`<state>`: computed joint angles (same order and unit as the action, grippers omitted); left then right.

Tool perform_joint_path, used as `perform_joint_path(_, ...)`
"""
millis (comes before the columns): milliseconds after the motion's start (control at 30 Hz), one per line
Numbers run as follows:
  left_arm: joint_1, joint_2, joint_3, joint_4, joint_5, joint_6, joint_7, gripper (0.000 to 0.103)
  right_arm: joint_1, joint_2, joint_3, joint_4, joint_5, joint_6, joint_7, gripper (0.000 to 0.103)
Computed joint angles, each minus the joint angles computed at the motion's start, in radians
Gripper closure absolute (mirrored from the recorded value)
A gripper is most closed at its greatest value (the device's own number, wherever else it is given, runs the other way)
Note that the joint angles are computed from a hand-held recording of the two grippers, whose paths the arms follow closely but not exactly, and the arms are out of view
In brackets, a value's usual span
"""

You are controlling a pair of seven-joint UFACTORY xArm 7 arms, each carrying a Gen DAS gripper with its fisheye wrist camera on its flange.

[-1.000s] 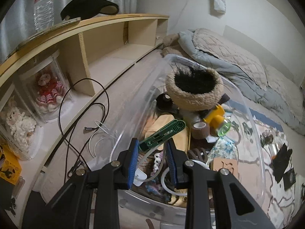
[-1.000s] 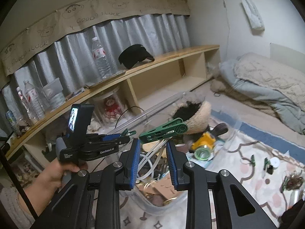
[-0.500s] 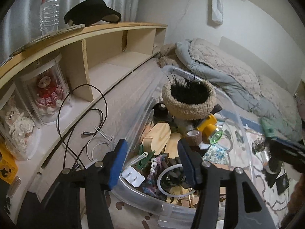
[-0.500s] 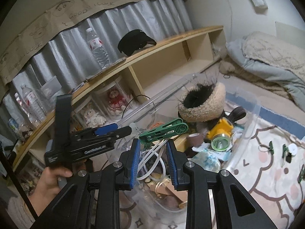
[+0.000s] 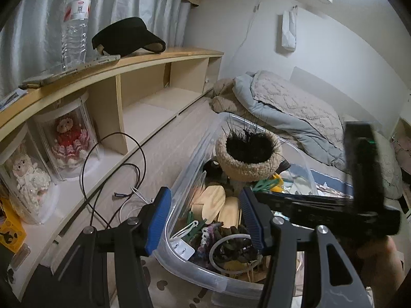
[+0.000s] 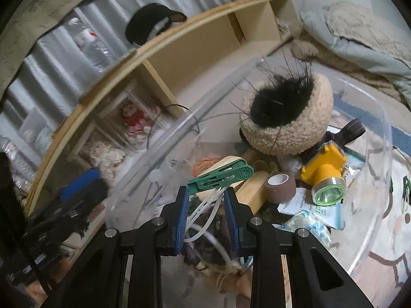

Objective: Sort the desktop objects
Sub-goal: 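Open the left gripper over the bin while the right gripper releases its clothespin, then withdraw both grippers from the bin toward the clothespins on the blanket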

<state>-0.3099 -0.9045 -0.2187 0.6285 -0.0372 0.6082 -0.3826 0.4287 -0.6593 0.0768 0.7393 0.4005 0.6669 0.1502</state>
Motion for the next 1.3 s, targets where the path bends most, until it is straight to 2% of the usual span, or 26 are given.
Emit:
perform_joint_path(133, -0.003, 0.000, 0.004, -0.003, 0.000, -0.010, 0.006, 0.048, 0.025, 0.054, -0.030, 0.012, 0.048, -0.018, -0.035, 0.075)
perform_joint_path(167, -0.001, -0.003, 0.003, -0.006, 0.002, -0.011, 0.006, 0.047, 0.032, 0.064, -0.037, 0.013, 0.065, -0.027, -0.048, 0.071)
perform_joint_path(200, 0.004, -0.004, -0.001, -0.009, 0.006, -0.014, 0.005, 0.038, 0.039, 0.072, -0.046, 0.011, 0.086, -0.038, -0.061, 0.050)
perform_joint_path(267, 0.012, -0.010, -0.009, -0.016, 0.013, -0.027, -0.002, 0.025, 0.039, 0.073, -0.046, 0.002, 0.107, -0.062, -0.071, 0.021)
perform_joint_path(400, 0.019, -0.015, -0.017, -0.019, 0.032, -0.032, -0.001, 0.025, 0.023, 0.044, -0.032, -0.018, 0.090, -0.091, -0.083, 0.021)
perform_joint_path(533, 0.015, -0.008, -0.017, -0.017, 0.034, -0.029, 0.001, 0.025, 0.027, 0.006, -0.048, -0.037, 0.087, -0.105, -0.099, 0.020)
perform_joint_path(733, 0.012, -0.009, -0.020, -0.014, 0.036, -0.027, -0.001, 0.024, -0.003, -0.077, -0.040, -0.073, 0.029, -0.132, -0.098, 0.014)
perform_joint_path(800, 0.017, -0.010, -0.025, -0.011, 0.040, -0.026, -0.007, 0.017, -0.026, -0.108, -0.026, -0.085, -0.003, -0.143, -0.082, 0.000)
perform_joint_path(900, 0.033, -0.014, -0.040, -0.007, 0.050, -0.034, -0.027, 0.006, -0.052, -0.146, -0.013, -0.097, -0.055, -0.145, -0.063, 0.000)
perform_joint_path(1000, 0.033, -0.013, -0.051, 0.000, 0.060, -0.041, -0.036, 0.001, -0.076, -0.179, 0.000, -0.108, -0.110, -0.148, -0.050, 0.000)
perform_joint_path(1300, 0.023, 0.023, -0.092, 0.041, 0.087, -0.043, -0.059, 0.000, -0.091, -0.270, -0.013, -0.151, -0.182, -0.121, -0.046, 0.000)
